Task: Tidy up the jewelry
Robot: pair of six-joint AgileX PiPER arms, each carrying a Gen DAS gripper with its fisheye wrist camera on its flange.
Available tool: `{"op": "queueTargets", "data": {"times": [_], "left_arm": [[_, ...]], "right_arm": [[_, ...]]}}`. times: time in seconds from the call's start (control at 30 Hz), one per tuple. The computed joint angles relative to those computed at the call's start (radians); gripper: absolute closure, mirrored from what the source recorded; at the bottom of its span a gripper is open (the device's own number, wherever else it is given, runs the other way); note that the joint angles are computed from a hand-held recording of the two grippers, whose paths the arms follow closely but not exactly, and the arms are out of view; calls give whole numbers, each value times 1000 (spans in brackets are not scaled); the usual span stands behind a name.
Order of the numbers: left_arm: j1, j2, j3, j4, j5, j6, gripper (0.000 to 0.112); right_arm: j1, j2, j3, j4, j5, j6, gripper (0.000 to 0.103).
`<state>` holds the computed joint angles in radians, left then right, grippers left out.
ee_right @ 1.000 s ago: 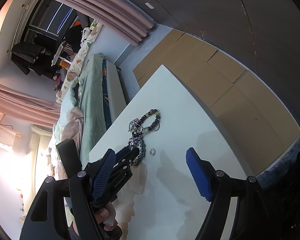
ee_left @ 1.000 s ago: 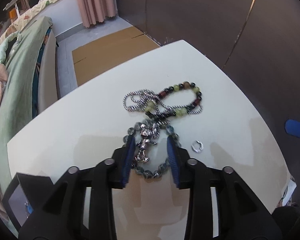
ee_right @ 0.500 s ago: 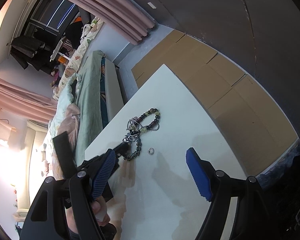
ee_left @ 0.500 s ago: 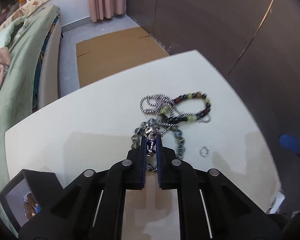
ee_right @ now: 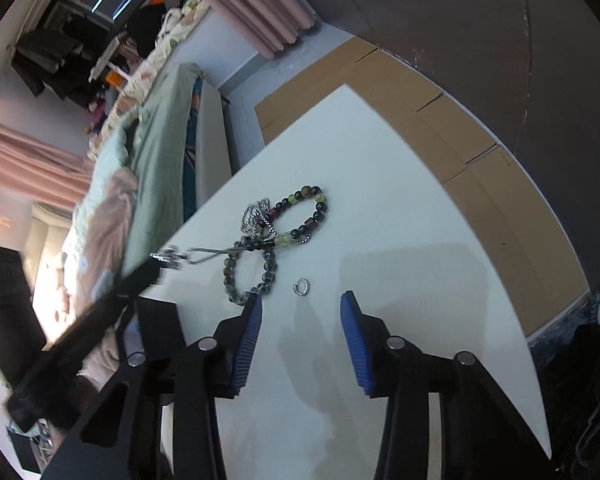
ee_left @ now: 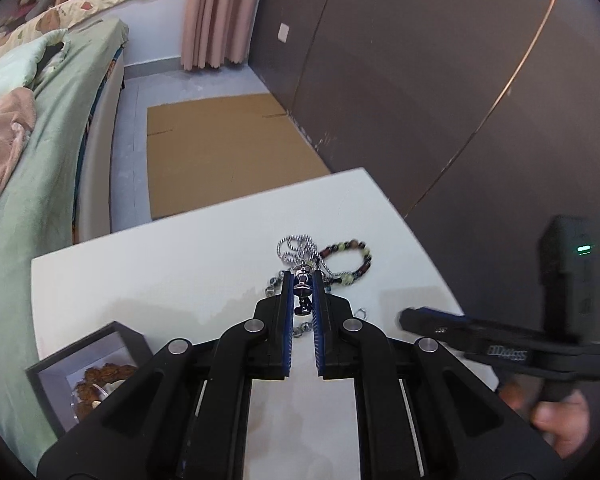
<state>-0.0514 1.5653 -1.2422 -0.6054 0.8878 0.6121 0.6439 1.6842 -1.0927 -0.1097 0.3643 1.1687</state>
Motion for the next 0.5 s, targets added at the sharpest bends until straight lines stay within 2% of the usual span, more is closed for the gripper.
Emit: {"op": "queueTargets", "data": {"times": [0.3,0.5], "left_arm": [[137,-37,-42,-125,112,90,103],[211,-49,-44,-164,158,138,103]], "right_arm": [[25,156,-194,-47,150,-17,72],[64,236,-328,-141,274,26,75]]}}
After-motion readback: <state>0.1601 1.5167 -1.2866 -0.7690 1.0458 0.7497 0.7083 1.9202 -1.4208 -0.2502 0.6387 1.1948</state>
